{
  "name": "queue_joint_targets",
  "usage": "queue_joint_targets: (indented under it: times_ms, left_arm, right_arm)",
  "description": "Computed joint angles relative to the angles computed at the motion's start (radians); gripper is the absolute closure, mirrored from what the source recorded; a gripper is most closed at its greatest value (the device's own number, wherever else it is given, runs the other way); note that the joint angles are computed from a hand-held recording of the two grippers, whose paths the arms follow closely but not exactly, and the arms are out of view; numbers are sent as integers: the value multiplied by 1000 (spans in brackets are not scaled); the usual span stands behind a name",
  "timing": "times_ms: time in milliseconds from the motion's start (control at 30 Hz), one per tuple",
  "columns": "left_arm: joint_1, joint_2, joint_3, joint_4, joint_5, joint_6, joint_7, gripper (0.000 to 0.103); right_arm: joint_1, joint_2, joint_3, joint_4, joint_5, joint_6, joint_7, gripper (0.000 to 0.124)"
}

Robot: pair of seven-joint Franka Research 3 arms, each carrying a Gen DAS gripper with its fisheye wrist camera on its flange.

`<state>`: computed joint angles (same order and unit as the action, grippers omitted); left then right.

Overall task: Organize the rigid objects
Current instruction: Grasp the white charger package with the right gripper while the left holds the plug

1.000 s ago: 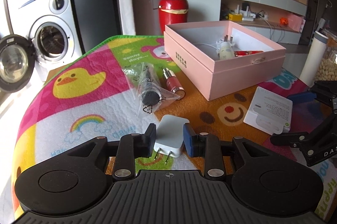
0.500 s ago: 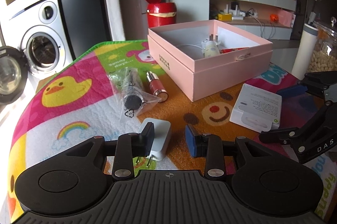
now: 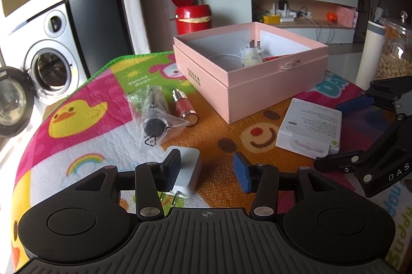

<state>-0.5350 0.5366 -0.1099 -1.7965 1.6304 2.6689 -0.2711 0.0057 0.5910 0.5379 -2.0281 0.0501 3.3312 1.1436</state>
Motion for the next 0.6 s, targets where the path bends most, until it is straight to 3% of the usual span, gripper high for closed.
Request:
queue_joint_targets:
  times_ms: [133,267,467,600]
  left_arm:
    - [6,-11,1,-10,12,7,-53,53]
    - [9,-48,0,-51,23,-59,-112,57]
    - [79,-37,-9,-53,0,75,-157,56]
    - [76,1,-2,-19,-27,98,-141,57]
  right_arm:
    - [0,0,-1,0,-1,0,1,25]
    - [1,0,-1,1,-2,0,2,25]
    - [1,0,-2,1,-2,-1,3,24]
    - [1,-1,-2,0,-2,-1,3,24]
